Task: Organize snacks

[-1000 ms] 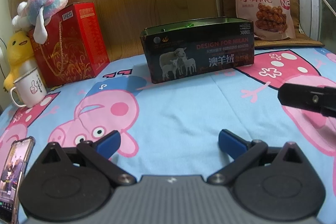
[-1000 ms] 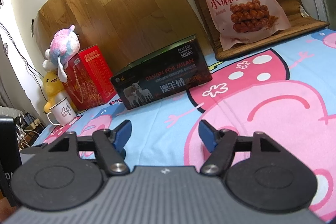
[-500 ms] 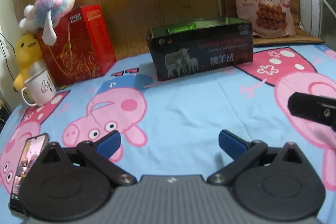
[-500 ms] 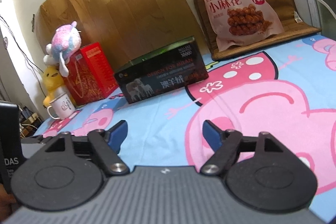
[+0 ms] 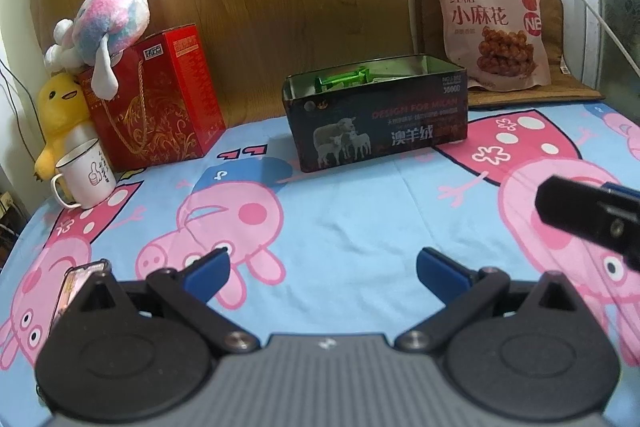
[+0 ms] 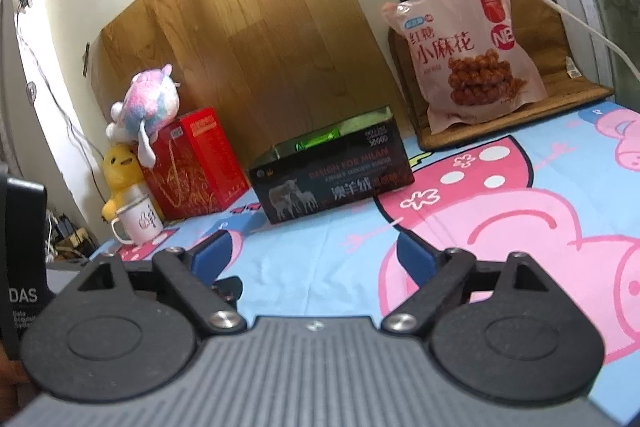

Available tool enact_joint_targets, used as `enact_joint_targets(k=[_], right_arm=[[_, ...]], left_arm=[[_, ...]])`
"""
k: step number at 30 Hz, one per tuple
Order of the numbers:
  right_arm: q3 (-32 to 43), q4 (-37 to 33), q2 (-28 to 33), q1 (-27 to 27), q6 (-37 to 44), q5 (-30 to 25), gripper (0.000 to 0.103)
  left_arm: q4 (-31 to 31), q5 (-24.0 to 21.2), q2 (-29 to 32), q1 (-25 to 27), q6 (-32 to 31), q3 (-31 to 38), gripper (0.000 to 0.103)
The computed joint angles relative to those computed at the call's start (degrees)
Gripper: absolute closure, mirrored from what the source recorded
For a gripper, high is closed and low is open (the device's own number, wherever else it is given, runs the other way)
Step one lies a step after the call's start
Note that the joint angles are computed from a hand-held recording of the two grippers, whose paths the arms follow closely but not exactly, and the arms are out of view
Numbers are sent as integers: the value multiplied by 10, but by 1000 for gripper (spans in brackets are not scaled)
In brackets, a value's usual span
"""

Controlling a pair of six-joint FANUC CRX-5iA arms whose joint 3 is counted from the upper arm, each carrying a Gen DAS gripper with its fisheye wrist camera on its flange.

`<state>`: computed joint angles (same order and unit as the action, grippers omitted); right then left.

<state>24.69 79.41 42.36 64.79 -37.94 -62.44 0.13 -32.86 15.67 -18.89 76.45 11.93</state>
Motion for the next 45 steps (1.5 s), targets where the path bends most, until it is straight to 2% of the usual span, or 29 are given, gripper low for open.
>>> enact_joint_targets(k=[11,16,22,29,33,45], right_arm=[[-20,14,-13,-2,-23,10,11],[-25,6,-17,-3,-24,26,11],[-25,10,-16,-3,-20,23,11],[-27,10,-18,-3,-21,26,11],[-26,7,-17,-4,-18,30,11],[-28,2,-18,-5,-17,37,11]], left_arm=[[9,14,-11,-1,-12,-13,0],[-19,8,-8,-7,3,-4,0],[-13,6,-6,-6,-5,-3,0],[-12,-8,-1,-5,1,6,0],[-36,-48,12,-9,24,32,0],[-49,-71,21,-9,40,47,0]])
